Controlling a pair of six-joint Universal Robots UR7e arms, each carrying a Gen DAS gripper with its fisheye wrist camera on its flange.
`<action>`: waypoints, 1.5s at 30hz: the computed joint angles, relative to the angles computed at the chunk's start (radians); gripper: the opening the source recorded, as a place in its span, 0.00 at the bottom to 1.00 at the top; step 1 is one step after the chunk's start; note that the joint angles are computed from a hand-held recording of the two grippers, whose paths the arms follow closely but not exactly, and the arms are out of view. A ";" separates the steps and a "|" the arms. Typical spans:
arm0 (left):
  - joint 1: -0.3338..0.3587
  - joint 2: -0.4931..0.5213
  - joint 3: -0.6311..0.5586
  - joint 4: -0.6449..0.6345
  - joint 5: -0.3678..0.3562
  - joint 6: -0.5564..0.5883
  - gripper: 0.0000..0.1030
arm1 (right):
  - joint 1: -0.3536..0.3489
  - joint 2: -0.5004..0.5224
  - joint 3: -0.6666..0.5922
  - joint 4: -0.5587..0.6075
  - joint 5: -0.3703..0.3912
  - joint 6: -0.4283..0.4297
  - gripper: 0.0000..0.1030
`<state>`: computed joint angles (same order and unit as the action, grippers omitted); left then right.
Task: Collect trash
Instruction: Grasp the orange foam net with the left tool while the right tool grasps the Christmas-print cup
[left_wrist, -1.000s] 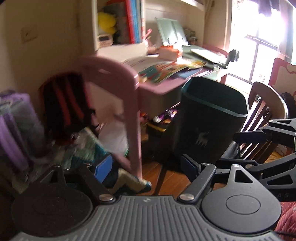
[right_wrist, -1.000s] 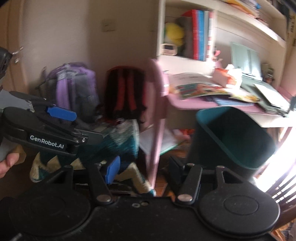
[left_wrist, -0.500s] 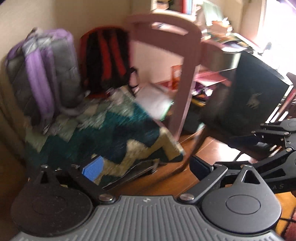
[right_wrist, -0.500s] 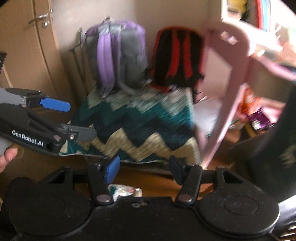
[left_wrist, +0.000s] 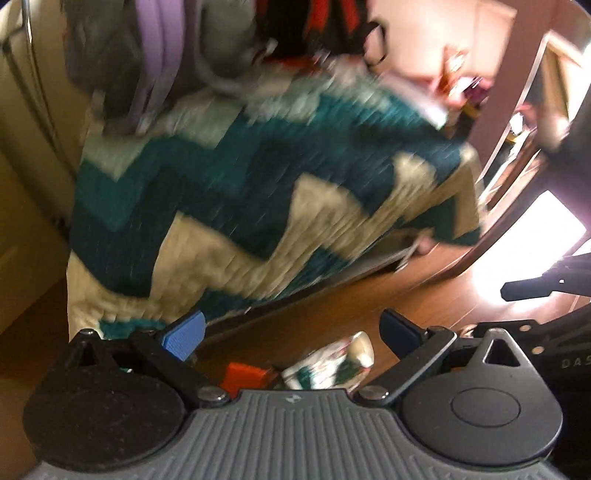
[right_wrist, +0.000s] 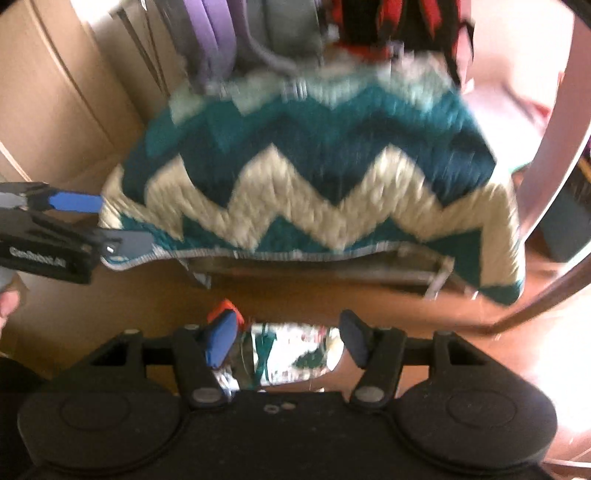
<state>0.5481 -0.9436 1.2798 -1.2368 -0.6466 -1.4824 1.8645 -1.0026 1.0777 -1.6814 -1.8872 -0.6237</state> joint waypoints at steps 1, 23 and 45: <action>0.011 -0.009 0.021 0.012 -0.007 -0.015 0.98 | -0.006 0.003 0.030 -0.019 -0.018 0.014 0.59; 0.370 -0.125 0.499 -0.523 -0.246 -0.078 0.98 | -0.161 0.219 0.191 -0.148 -0.234 0.250 0.59; 0.557 -0.028 0.551 -0.881 -0.297 -0.057 0.89 | -0.224 0.359 0.184 -0.191 -0.327 0.312 0.57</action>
